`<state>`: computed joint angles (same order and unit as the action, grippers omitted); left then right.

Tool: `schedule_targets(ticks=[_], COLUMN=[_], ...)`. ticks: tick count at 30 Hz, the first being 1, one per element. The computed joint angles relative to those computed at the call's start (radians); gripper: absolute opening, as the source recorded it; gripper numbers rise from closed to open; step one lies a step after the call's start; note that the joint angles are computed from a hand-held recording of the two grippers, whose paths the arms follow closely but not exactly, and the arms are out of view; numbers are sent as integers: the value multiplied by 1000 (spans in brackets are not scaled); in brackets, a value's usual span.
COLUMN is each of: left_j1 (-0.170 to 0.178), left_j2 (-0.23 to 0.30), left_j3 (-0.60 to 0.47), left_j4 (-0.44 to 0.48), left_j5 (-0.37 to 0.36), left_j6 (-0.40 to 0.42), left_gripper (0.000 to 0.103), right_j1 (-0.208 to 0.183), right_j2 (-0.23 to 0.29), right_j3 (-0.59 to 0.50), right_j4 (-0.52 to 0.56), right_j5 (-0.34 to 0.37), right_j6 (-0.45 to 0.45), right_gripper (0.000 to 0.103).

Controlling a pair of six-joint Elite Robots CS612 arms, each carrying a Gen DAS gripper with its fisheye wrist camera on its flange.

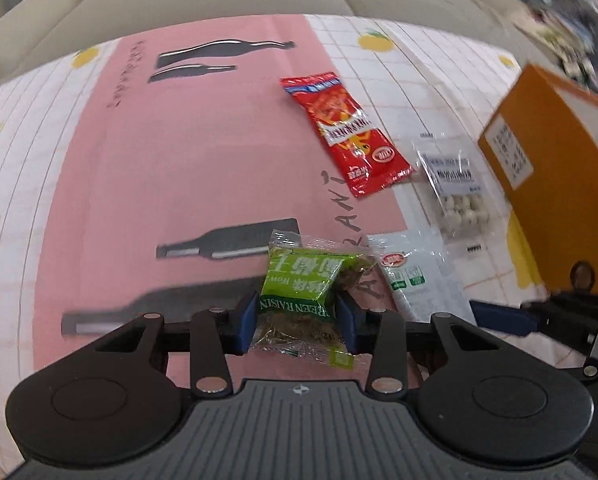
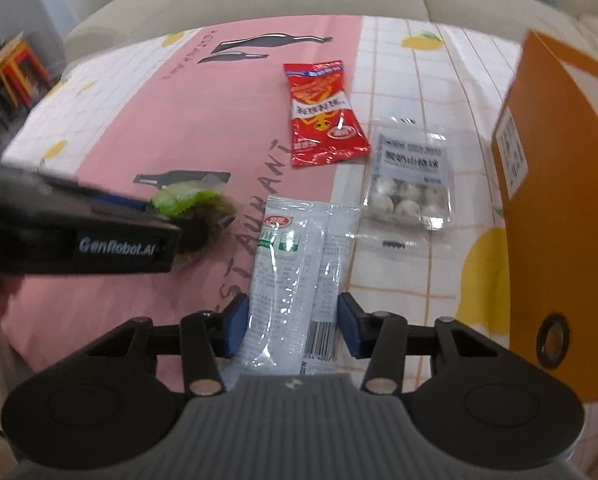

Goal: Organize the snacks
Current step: 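Carry the raisin packet with the left gripper while the right carries the white packet toward the box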

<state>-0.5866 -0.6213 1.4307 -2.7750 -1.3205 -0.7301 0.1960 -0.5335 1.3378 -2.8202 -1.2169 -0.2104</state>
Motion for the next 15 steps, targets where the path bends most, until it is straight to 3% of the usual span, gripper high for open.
schedule_targets(ticks=[4, 8, 15], left_j1=[-6, -14, -42], left_j2=[-23, -49, -95], left_j3=[43, 77, 108], left_j4=[-61, -121, -181], left_j5=[8, 25, 87], left_j6=[-101, -155, -162], left_gripper=[46, 46, 46], right_j1=[-10, -24, -43], right_j2=[-18, -42, -96], right_j3=[22, 48, 113], right_j4=[-13, -34, -148], right_j5=[13, 73, 124], right_j6=[0, 17, 11], right_gripper=[45, 45, 45])
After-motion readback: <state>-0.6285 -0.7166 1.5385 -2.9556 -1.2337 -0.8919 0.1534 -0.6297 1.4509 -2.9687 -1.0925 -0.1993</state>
